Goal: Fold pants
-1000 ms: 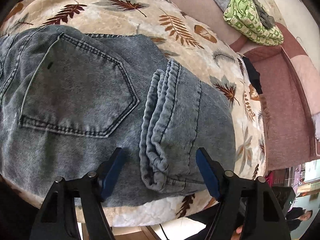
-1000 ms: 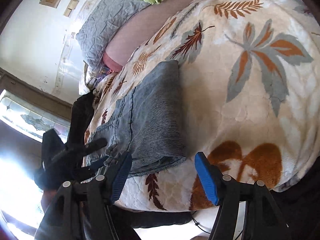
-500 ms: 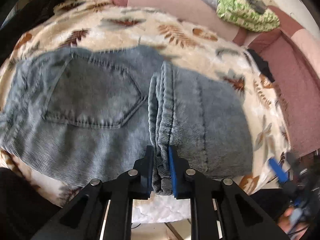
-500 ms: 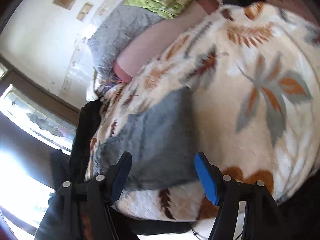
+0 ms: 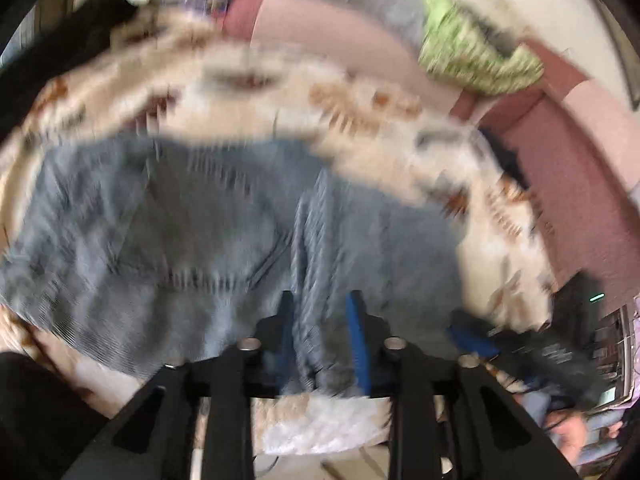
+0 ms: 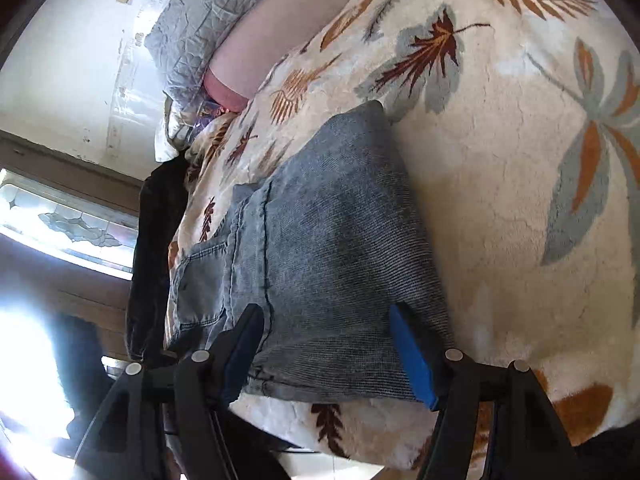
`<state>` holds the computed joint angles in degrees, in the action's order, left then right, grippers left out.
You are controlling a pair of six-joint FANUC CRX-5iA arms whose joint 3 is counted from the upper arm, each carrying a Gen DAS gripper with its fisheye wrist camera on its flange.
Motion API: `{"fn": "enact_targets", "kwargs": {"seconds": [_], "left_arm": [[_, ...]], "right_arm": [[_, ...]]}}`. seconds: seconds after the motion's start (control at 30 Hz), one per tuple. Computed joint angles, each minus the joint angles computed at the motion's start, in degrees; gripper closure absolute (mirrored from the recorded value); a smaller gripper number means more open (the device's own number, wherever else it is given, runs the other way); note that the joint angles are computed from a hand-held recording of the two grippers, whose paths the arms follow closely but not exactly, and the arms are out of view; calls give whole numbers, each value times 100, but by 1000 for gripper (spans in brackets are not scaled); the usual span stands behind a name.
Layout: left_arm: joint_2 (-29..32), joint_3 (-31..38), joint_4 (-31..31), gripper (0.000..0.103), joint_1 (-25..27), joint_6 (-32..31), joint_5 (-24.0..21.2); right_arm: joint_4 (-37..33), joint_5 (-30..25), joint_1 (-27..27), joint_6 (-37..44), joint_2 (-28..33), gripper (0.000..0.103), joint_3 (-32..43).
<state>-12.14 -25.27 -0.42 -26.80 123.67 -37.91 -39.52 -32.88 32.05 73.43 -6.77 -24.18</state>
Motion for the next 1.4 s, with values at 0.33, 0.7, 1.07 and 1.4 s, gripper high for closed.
{"fn": "enact_targets", "kwargs": {"seconds": [0.33,0.7,1.07,1.4], "left_arm": [[1235,550,80,49,-114,-688,-339],[1203,586,-275,48,-242,-645,-398],[744,516,126,44,39,-860,-6],[2046,1806,-941,43,-239,-323,-1064]], "right_arm": [[-15,-726,-461,221,-97,34,495],[-1184,-1659,-1451,871,2019,34,2222],[-1581,-1583,-1331,1442,360,34,841],[-1709,-1462,-1223,1610,23,34,401]]}}
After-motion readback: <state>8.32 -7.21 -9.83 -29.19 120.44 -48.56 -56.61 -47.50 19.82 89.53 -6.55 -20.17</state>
